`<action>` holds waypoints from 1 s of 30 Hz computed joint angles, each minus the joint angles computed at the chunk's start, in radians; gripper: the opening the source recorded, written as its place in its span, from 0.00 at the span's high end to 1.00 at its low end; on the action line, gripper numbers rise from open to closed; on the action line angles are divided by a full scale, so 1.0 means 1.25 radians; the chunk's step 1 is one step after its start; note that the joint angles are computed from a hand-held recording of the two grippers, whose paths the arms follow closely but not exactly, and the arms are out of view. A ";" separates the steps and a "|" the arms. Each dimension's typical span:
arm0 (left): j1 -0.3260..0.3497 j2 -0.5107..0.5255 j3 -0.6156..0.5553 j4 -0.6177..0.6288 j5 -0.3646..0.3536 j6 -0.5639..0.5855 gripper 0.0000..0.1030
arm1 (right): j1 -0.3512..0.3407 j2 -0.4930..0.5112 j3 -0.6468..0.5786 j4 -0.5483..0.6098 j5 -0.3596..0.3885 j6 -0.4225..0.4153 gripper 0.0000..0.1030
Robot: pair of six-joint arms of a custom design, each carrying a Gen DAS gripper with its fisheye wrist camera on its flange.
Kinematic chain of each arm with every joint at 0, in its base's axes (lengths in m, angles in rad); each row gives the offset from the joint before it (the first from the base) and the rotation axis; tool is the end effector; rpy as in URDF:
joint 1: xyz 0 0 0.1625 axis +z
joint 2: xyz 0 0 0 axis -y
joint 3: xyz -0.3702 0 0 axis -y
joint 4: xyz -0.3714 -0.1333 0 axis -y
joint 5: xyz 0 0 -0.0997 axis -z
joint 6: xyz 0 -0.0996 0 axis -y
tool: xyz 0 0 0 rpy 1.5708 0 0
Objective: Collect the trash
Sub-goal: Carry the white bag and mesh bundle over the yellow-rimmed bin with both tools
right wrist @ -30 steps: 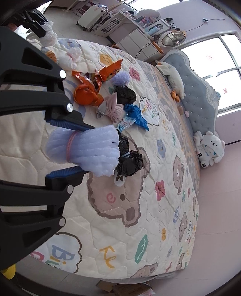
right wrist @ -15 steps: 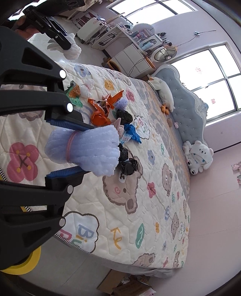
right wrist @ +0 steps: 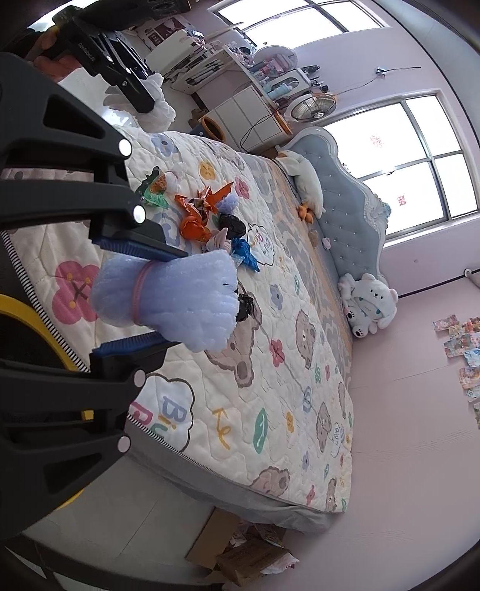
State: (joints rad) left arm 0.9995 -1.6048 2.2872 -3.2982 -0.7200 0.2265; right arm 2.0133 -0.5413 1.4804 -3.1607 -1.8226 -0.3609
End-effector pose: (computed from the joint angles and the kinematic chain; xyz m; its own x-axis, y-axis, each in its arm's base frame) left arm -0.0317 -0.4343 0.3515 -0.8222 -0.0908 -0.5619 0.4680 0.4542 -0.7581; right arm 0.3868 -0.5629 0.0372 -0.7590 -0.5142 0.3994 -0.6506 0.5744 -0.4968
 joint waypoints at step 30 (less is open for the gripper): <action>-0.100 0.203 -0.049 0.069 -0.047 -0.041 0.69 | -0.075 -0.257 0.315 -0.161 -0.020 -0.023 0.64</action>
State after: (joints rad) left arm 0.8747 -1.3510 2.2264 -3.2124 -0.7790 0.1756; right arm 1.9195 -0.8631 1.8736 -3.3615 -1.8474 -0.3897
